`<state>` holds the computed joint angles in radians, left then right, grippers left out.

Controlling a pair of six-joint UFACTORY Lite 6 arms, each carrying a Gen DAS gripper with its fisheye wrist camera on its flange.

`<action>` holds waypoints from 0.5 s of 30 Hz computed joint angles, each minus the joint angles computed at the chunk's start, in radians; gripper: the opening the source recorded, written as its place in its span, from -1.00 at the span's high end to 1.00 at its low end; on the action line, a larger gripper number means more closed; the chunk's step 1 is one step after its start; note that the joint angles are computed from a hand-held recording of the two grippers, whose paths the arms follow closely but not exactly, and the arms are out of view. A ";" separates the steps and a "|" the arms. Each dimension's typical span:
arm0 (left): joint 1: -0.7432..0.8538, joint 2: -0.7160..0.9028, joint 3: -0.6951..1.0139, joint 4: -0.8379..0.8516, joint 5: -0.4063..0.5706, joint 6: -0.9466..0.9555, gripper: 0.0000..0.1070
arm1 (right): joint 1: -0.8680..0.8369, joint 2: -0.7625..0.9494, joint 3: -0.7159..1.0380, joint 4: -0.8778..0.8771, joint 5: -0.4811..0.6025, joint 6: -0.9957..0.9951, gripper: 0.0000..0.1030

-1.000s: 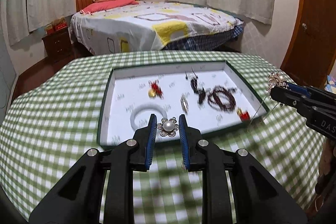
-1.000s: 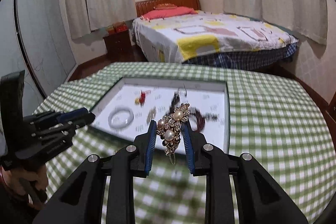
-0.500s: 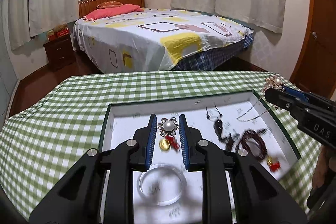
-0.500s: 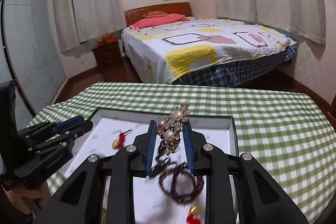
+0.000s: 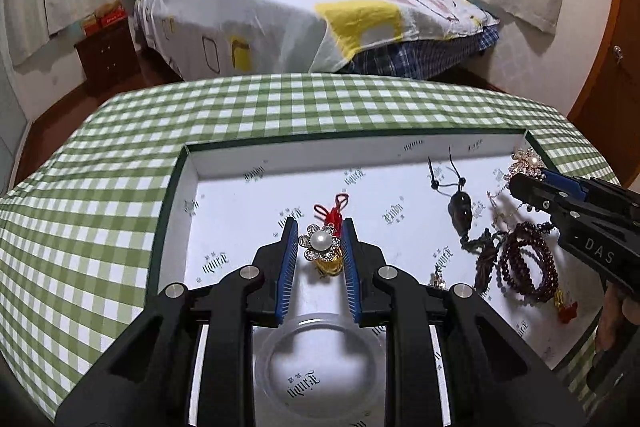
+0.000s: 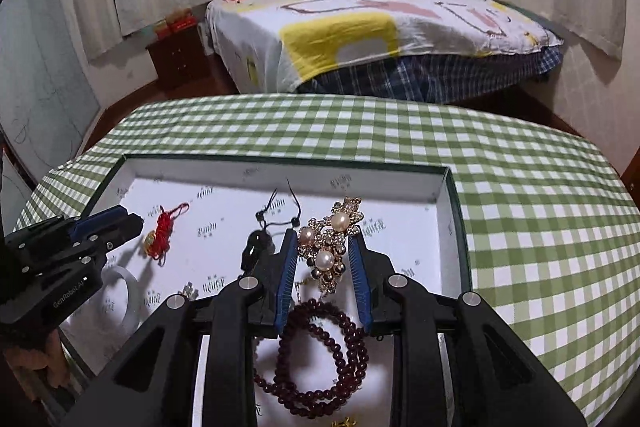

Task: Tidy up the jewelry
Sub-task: 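Open both tools to release the brooches into the box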

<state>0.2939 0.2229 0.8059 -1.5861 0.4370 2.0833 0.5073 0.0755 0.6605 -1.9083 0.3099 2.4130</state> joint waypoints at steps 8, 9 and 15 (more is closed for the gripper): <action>0.006 -0.033 -0.035 -0.017 0.000 0.036 0.24 | 0.039 -0.082 -0.058 0.068 0.060 -0.030 -0.07; 0.014 -0.039 -0.040 -0.008 0.008 0.029 0.24 | 0.051 -0.106 -0.072 0.085 0.068 -0.037 -0.07; 0.115 -0.151 -0.127 0.070 0.085 0.007 0.24 | 0.228 -0.297 -0.173 0.317 0.203 -0.168 -0.06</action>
<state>0.4085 0.0722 0.6787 -1.5156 0.5216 2.0899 0.7349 -0.2212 0.4877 -1.5915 0.5127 2.2448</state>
